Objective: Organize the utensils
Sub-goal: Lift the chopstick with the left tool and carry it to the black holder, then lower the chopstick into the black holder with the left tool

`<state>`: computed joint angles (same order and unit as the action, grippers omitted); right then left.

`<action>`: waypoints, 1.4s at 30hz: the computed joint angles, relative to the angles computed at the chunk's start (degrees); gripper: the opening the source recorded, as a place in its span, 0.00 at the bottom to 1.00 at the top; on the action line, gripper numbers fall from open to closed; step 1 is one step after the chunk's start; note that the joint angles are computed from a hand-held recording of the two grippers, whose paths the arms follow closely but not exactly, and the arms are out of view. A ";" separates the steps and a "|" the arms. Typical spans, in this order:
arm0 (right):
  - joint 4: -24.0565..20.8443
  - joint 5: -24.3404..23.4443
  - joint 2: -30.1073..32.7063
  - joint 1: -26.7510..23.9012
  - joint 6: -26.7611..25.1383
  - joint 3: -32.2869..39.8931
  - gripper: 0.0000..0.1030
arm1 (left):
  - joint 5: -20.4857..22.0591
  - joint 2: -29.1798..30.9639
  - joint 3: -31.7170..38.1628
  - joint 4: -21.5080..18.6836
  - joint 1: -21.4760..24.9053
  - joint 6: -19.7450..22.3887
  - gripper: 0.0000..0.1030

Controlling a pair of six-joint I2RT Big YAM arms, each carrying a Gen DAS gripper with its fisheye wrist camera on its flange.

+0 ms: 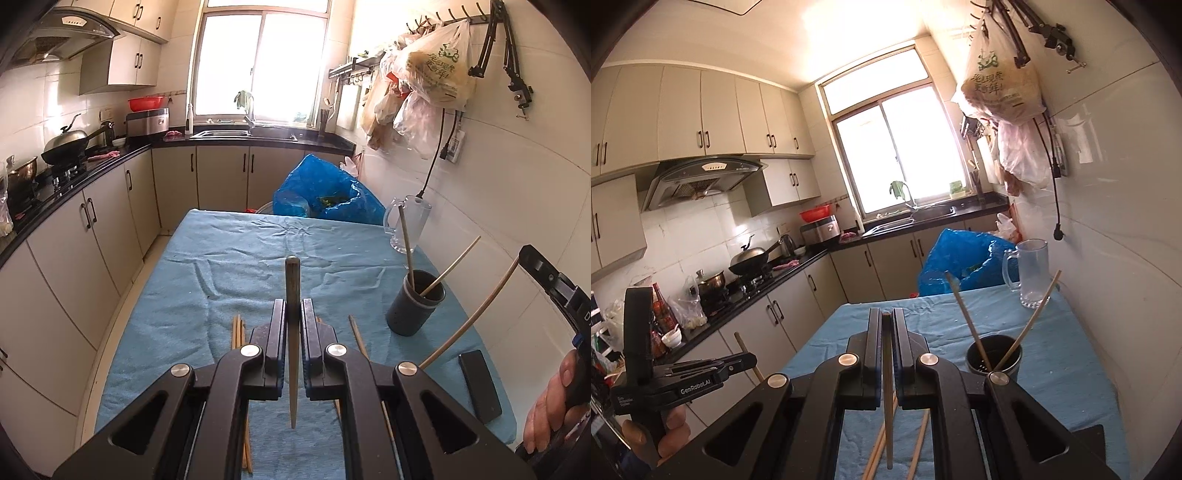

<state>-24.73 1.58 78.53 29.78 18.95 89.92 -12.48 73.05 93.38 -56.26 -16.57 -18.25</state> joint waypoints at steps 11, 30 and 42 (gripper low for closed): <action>0.93 1.06 -2.25 -2.15 1.40 -1.73 0.05 | 1.83 2.33 4.36 -1.24 -1.34 1.26 0.07; 0.42 1.04 -1.71 -7.91 0.67 3.88 0.05 | 5.90 16.13 26.89 -6.44 -6.01 4.85 0.07; -1.75 0.92 3.97 -10.89 -0.51 13.12 0.05 | 8.72 35.04 59.42 -18.10 -7.04 5.62 0.07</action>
